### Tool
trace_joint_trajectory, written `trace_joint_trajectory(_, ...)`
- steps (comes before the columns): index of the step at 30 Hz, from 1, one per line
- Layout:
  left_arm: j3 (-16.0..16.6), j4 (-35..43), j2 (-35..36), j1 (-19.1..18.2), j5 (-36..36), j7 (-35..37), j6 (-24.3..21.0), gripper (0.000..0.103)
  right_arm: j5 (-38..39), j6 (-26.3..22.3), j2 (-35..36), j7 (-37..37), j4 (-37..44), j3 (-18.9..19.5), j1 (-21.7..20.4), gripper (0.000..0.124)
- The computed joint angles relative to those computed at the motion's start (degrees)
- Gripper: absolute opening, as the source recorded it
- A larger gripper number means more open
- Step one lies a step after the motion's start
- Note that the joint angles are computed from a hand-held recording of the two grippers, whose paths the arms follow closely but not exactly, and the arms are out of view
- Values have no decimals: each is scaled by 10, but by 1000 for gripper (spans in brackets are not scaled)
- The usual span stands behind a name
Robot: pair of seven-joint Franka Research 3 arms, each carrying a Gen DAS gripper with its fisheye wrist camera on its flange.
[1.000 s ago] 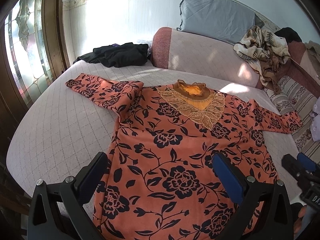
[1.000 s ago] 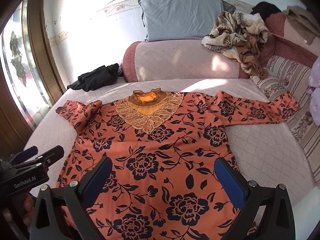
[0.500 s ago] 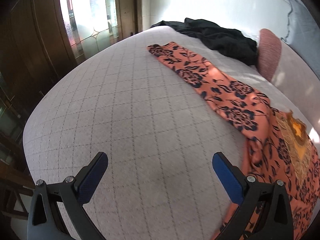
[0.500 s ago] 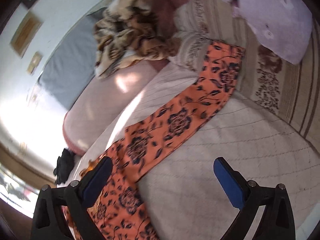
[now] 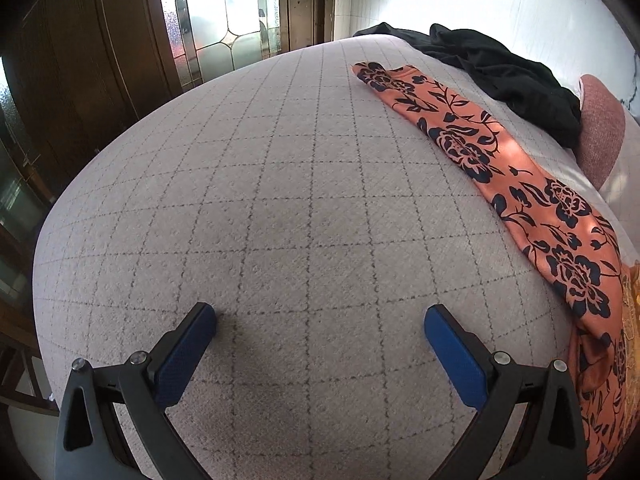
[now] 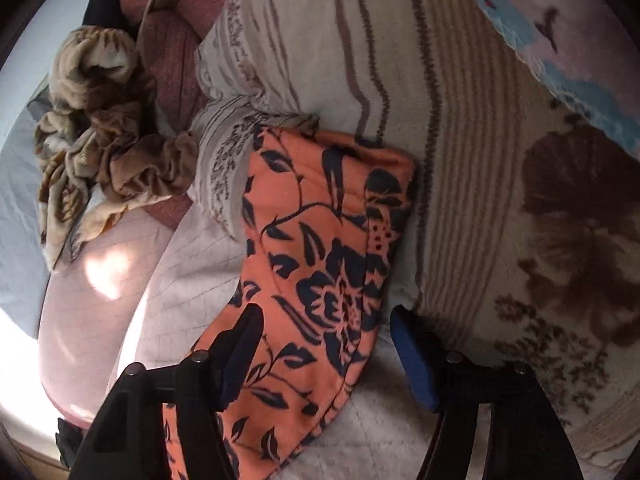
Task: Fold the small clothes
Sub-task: 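Grasp the sleeve cuff with the right tool and lift it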
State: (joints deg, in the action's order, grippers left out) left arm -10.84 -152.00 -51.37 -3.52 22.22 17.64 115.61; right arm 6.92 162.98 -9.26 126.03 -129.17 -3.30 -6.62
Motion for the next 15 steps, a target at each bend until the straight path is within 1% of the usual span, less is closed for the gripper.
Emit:
trace_joint_trajectory(1, 0, -1, 0, 0, 1, 0, 1, 103, -32, 9, 6, 42, 2, 13, -14, 69)
trace_joint_trajectory(2, 0, -1, 0, 1, 3, -1, 2, 103, -72, 6, 13, 80, 9, 24, -27, 69)
trace_joint_trajectory(4, 1, -2, 0, 3, 3, -4, 5, 103, -134, -3, 23, 130, 24, 33, -34, 68)
trace_joint_trajectory(5, 0, -1, 2, 1, 3, -1, 2, 103, -144, -5, 24, 137, 26, 30, -30, 47)
trace_joint_trajectory(6, -1, 1, 3, -1, 3, 2, -2, 103, -147, -12, 25, 132, 32, 26, -24, 5)
trace_joint_trajectory(7, 0, 2, 3, -1, 3, 3, -2, 103, -146, -15, 26, 119, 39, 22, -16, 5)
trace_joint_trajectory(10, 3, 2, 2, -2, 0, 6, -2, 103, -204, -28, 13, 116, 62, 29, -7, 5)
trace_joint_trajectory(13, 5, 2, 4, -2, -1, 8, 1, 103, -229, -19, -9, 83, 95, 46, 13, 5)
trace_joint_trajectory(15, 7, -1, -1, -2, -4, 7, 7, 103, -225, -7, -21, 41, 120, 61, 40, 5)
